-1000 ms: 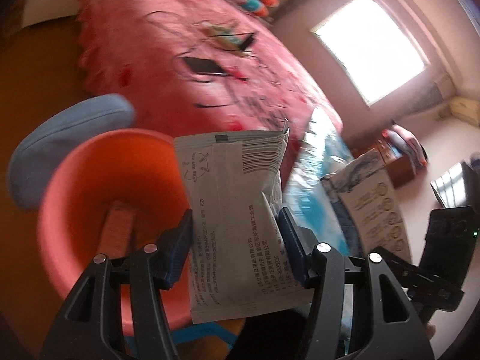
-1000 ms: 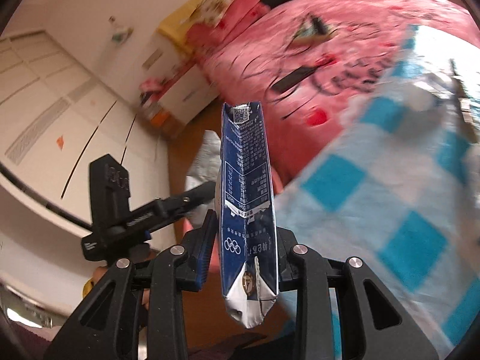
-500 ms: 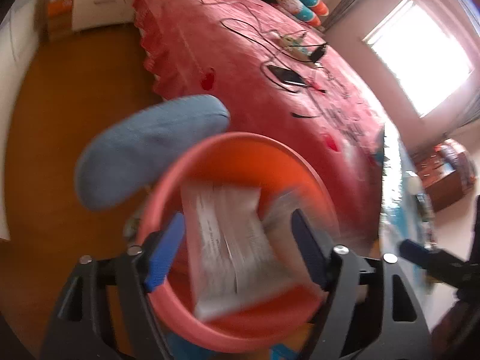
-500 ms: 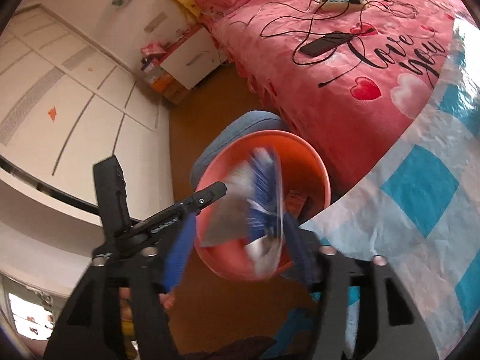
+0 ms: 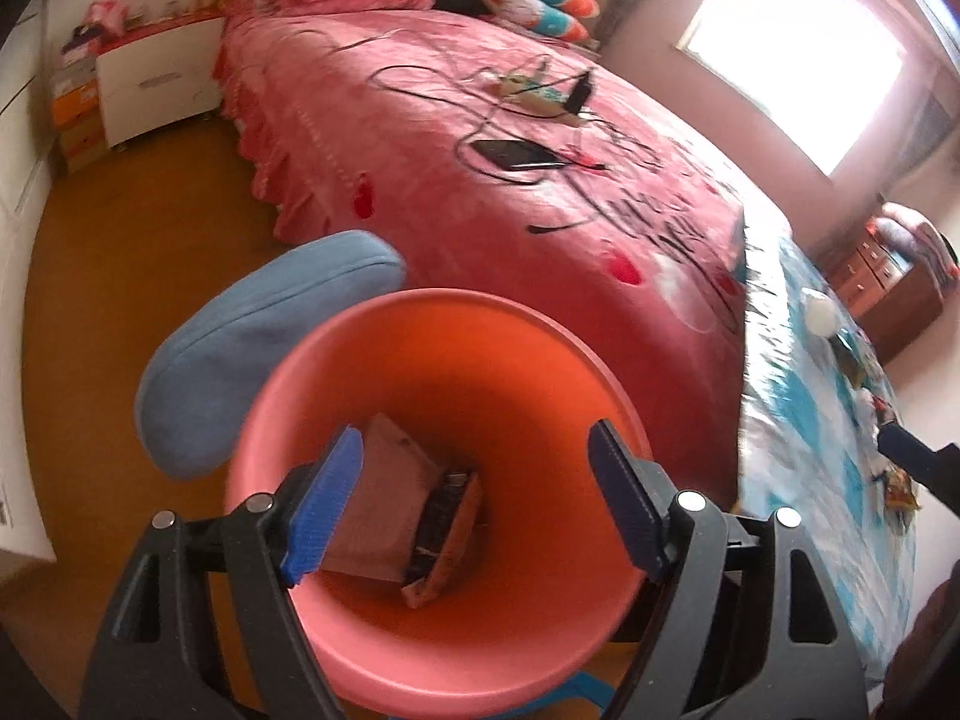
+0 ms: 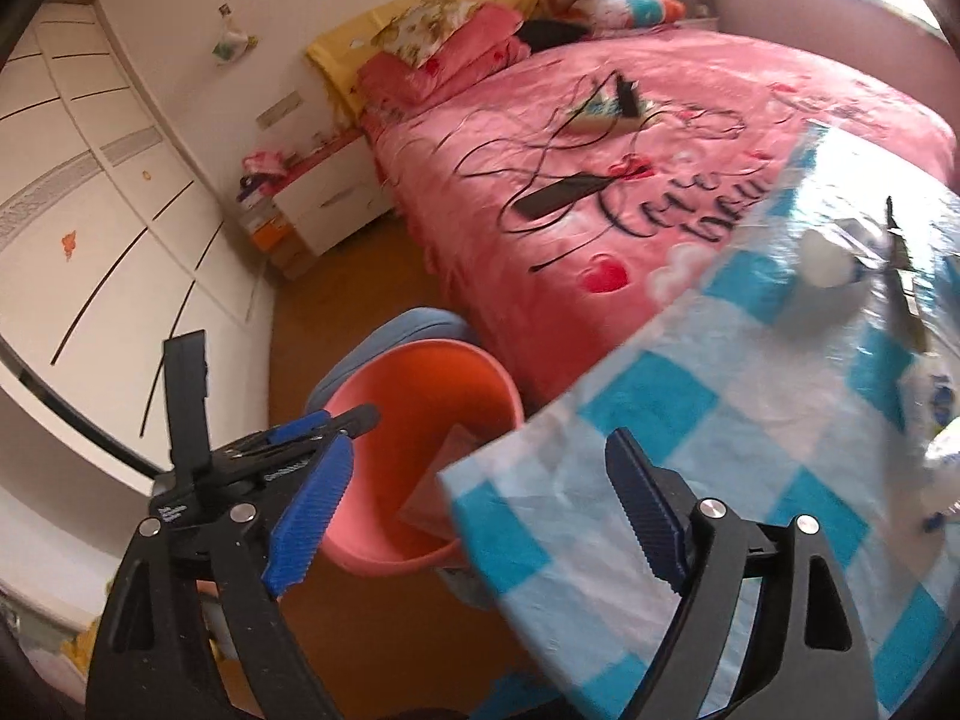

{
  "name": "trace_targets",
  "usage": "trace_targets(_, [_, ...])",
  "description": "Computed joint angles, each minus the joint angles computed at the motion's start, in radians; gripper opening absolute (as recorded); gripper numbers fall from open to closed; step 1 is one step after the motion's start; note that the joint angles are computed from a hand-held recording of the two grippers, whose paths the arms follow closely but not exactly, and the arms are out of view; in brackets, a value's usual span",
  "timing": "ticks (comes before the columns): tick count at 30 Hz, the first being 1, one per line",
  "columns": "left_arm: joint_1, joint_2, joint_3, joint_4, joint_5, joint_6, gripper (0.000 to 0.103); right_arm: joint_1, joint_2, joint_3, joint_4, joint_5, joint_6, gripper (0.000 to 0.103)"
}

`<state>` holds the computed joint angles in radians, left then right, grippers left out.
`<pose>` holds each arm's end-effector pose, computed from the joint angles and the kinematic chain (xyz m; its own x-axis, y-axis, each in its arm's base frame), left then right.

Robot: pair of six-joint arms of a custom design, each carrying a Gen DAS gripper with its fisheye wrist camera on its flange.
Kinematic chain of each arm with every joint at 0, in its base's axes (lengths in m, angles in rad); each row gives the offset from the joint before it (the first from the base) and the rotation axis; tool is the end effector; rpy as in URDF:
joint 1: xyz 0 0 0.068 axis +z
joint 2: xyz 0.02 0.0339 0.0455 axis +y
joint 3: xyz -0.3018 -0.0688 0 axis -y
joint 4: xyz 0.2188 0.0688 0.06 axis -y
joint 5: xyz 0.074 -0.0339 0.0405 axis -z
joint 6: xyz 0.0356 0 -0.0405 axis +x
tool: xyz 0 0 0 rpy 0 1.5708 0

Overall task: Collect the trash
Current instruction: 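Move both tools back over the remaining trash on the table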

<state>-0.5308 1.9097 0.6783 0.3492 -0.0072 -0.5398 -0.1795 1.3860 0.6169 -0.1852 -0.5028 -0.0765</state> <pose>0.2756 -0.1615 0.1272 -0.8294 -0.1091 -0.5480 0.0886 0.9426 -0.3218 0.2238 -0.0232 0.2153 -0.7915 0.0756 -0.6065 -0.1787 0.9204 0.3478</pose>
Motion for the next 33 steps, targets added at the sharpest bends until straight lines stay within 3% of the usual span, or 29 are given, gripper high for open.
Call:
trace_targets(13, [-0.159, -0.023, 0.116, -0.075, -0.019, 0.011, 0.078, -0.272, -0.052, -0.060, -0.003, -0.123, -0.105, 0.087])
trace_targets(18, [-0.227, -0.027, 0.198, -0.158, -0.041, 0.018, 0.078, -0.412, -0.059, -0.055, -0.030, -0.196, -0.165, 0.091])
trace_targets(33, [-0.404, 0.069, 0.519, -0.421, -0.147, 0.037, 0.078, -0.811, 0.080, 0.019, -0.132, -0.399, -0.408, 0.092])
